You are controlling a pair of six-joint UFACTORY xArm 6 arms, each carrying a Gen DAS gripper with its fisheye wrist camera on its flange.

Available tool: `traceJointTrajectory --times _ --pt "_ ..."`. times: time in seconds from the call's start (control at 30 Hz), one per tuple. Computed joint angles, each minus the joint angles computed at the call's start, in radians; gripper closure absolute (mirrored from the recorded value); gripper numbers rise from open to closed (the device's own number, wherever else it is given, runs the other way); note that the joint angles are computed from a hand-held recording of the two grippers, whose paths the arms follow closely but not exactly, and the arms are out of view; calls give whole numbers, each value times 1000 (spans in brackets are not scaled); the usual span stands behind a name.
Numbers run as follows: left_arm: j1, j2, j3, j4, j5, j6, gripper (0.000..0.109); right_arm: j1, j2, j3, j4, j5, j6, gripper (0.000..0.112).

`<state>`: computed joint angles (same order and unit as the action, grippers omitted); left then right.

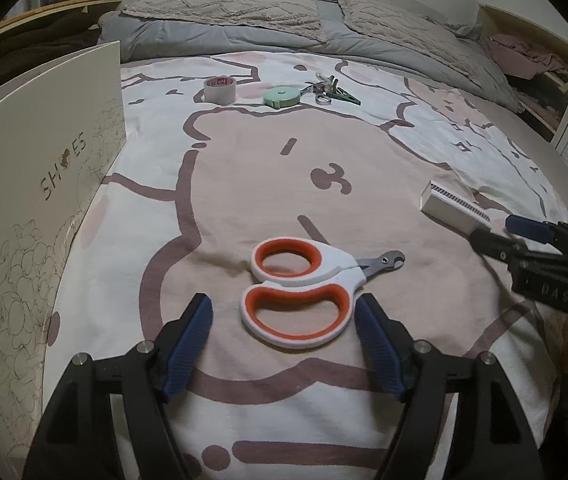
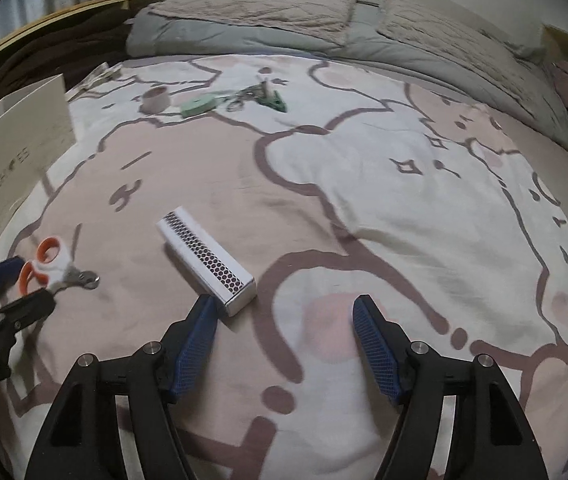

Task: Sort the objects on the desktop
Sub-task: 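Open the right tool and set the white box down on the sheet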

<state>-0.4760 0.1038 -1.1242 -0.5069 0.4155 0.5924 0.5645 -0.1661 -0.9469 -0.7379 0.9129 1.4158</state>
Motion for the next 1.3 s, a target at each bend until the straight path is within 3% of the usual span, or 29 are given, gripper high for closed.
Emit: traceJointTrajectory --times 0.3,0.37,0.43,0.73,1.03,1.3 --pt "-10 11 -7 32 -13 -35 23 -38 -35 31 12 10 76 42" --pt "-12 18 -15 51 -9 -54 19 -45 -51 50 9 -19 87 40" --pt "-13 27 -30 62 5 -75 16 -51 -65 71 -5 -76 97 25" --pt "-30 54 -43 142 -36 -179 15 -48 -25 31 -1 -163 124 25" --pt "-28 42 -20 86 -61 -134 25 -33 72 -69 2 -104 138 12" --pt "-33 27 -5 43 -64 -89 37 -55 151 -146 70 -36 81 12"
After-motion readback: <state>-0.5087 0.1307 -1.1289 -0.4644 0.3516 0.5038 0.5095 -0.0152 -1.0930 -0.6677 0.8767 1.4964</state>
